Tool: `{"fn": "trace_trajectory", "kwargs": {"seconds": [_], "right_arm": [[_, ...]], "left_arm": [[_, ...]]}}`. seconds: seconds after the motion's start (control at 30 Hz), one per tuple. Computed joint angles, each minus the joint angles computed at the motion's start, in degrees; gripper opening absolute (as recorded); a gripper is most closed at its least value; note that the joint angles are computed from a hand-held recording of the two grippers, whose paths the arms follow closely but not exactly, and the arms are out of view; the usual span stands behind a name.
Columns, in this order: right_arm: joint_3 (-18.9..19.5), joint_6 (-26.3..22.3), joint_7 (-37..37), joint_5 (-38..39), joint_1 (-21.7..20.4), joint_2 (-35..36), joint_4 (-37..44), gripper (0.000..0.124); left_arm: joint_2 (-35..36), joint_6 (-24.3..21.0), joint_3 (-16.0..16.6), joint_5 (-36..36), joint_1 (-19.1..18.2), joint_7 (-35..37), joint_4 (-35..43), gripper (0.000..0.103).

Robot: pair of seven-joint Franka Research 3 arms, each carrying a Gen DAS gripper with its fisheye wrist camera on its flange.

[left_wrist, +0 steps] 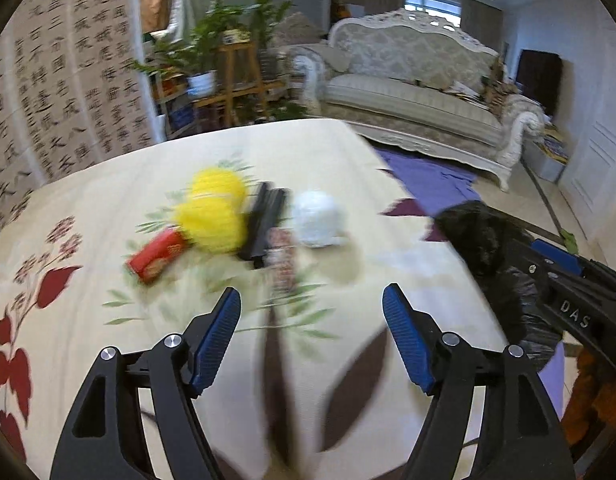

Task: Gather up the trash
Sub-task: 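Move both tools back to the trash pile, then grasp the white plastic bag ball with the right gripper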

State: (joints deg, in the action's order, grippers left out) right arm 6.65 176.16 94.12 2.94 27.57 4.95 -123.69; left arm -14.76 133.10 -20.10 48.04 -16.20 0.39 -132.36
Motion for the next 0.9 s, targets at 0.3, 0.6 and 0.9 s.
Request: {"fn": "trace_trajectory", "kwargs": {"seconds": [0.3,0.6,0.9], "right_arm": [[3.11,-2.65,-5.61,3.57,2.79,4.32,6.97,0.041],[2.51,-7.06,-6.74,3.28,7.07,11.42,17.57,0.041],[2.35,-11.44,-7.94,2.74,8.59,15.39,23.53,0.041]], "left_arm": [[-8.21,-2.28,1.18,-3.13,2.24,-0.99,-7.47,0.072],[-12.38,-0.37,2.43,-5.64,4.84,0.64,-11.74,0.072],[-12.67,2.34,1.74,-6.21,6.76,1.46,-12.19,0.073]]}}
